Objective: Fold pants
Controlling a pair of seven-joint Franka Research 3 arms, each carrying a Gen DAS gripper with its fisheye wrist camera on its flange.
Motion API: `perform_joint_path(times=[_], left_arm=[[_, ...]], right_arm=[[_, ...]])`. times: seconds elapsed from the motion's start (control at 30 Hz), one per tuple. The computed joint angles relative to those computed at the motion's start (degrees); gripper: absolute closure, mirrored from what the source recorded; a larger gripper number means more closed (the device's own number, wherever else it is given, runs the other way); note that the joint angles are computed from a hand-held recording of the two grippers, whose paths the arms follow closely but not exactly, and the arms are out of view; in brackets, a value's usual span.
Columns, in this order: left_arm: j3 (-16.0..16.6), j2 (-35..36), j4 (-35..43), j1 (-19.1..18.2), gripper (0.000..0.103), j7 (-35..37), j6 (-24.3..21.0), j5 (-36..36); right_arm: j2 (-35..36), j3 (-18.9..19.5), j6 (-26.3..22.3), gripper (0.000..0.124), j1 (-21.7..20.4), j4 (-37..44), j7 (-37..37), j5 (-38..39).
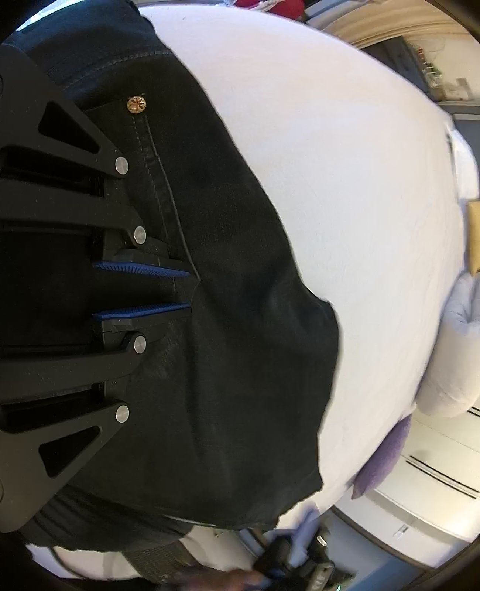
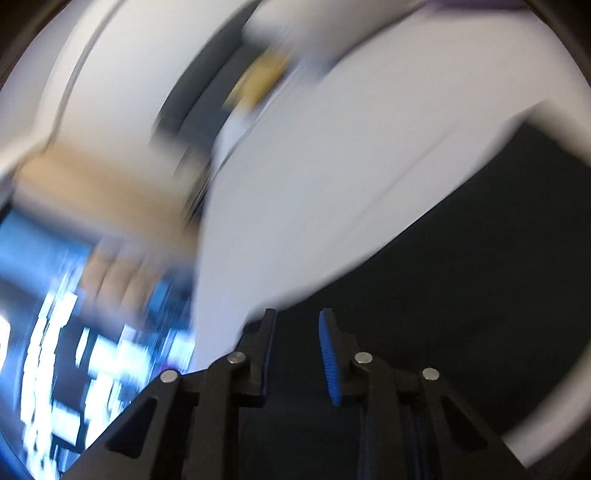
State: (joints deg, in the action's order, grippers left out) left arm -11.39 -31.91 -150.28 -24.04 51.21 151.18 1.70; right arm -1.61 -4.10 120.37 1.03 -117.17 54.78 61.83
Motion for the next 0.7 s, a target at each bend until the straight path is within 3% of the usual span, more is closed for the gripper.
perform_joint_path(times=[0.13,0.17,0.2,0.23,0.3,0.37,0.47,0.5,0.6,0.67,0.7], left_arm=[[-2.71,1.08,1.28,1.3,0.089,-4.99,4.6,1.48],[-2.62,2.13,1.72,1.17,0.089,-5.4,4.4,1.65],[-2.81,3.27,2.32,1.37,0.089,-5.91,3.17,2.12],[-2.84,4.45,2.73,1.51,0.089,-6.22,1.99,2.47],[-1.24,4.37,0.09,0.37,0.089,-5.91,5.67,0.92],[-0.5,3.41,-1.48,0.1,0.089,-6.3,7.97,0.3],[-0.33,3.49,-1.82,0.03,0.089,-5.71,9.1,1.08],[-0.53,3.54,-1.59,0.22,0.089,-5.63,8.86,1.56],[-3.81,2.0,-0.41,3.32,0.089,-8.53,4.94,5.67],[-4.51,-1.65,-1.42,3.63,0.089,-10.62,3.74,7.13],[-4.25,-3.5,-2.09,3.14,0.089,-11.37,3.0,7.02]], right_arm=[[7.72,3.32,-7.55,0.111,3.02,3.55,-0.02,-1.89],[8.76,3.63,-7.01,0.111,3.22,3.54,1.76,-2.59],[11.79,3.62,-6.68,0.124,3.01,5.52,3.93,-3.24],[13.14,3.59,-6.39,0.124,2.16,5.91,3.92,-2.03],[15.78,2.94,-5.43,0.124,-0.38,7.61,5.54,1.28],[16.51,2.28,-1.09,0.124,-1.76,9.23,8.82,0.19],[17.59,0.56,9.28,0.124,-3.64,11.37,15.23,-4.72],[17.35,-0.7,14.39,0.124,-3.52,11.4,20.05,-9.01],[12.99,-3.44,23.17,0.118,-1.21,8.39,31.99,-24.15],[8.01,-1.37,21.58,0.112,-2.2,5.45,25.22,-20.81],[5.57,1.37,16.61,0.089,-3.87,4.17,17.12,-14.41]])
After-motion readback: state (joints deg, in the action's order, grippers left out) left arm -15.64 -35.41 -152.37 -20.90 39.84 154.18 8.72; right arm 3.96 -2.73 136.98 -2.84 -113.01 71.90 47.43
